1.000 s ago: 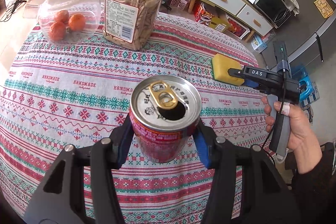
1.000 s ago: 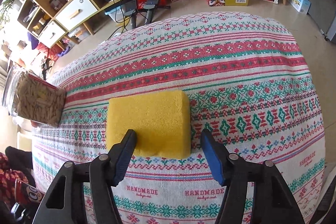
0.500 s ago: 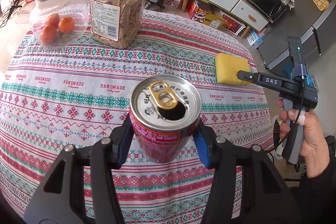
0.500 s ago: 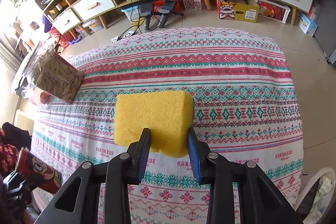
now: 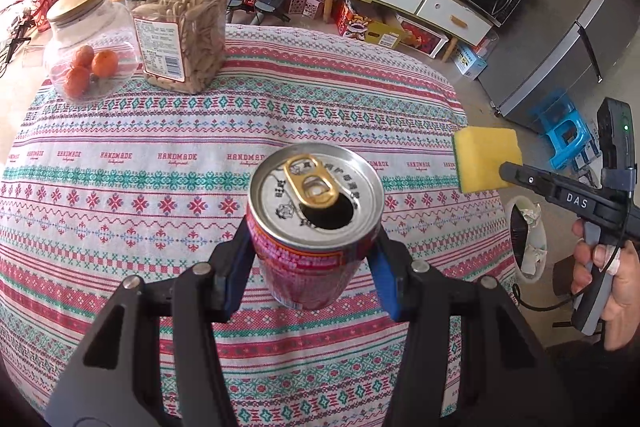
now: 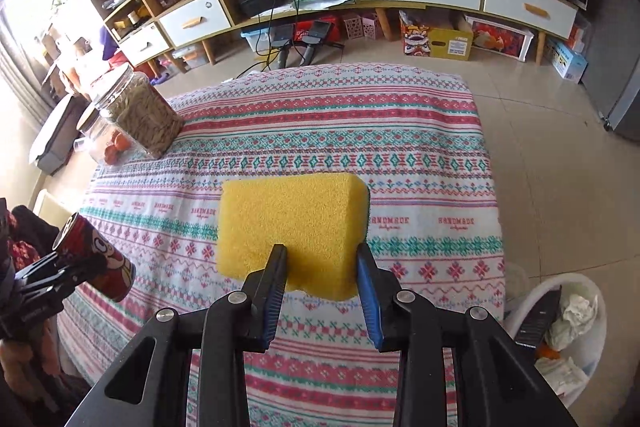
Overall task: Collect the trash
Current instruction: 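Carry the red can into the basin and release it with the left while the right carries the sponge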
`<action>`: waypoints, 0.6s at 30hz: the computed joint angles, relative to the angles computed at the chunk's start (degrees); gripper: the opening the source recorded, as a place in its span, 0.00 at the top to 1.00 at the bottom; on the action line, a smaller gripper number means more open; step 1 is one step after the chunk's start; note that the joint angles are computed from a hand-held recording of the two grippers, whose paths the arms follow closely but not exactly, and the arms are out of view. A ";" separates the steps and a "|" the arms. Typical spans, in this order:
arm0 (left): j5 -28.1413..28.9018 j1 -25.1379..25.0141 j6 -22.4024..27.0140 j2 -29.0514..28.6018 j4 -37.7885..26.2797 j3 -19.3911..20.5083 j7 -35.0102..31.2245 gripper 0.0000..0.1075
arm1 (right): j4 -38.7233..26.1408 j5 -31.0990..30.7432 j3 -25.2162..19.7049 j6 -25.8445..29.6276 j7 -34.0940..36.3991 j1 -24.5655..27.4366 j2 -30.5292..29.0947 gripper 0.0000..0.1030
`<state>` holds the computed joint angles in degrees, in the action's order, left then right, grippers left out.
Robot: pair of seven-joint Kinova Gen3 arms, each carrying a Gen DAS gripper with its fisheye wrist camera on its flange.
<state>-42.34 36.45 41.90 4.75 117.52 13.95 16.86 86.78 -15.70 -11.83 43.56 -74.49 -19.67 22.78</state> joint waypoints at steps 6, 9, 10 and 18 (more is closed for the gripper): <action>-1.39 2.77 1.80 2.22 -2.40 0.67 1.65 0.49 | 7.35 -2.01 0.15 -2.91 4.97 4.38 -4.89 0.66; -1.95 4.24 2.46 3.68 -4.01 0.25 1.21 0.49 | 10.14 -3.75 0.45 -3.93 7.67 6.56 -6.58 0.66; -2.07 4.80 2.69 4.19 -4.59 0.11 1.00 0.49 | 11.17 -4.42 0.53 -4.50 8.80 7.33 -7.18 0.66; -0.19 8.16 3.34 9.13 -9.94 -1.99 -4.00 0.49 | 15.66 -10.04 2.28 -4.24 15.36 13.03 -8.07 0.66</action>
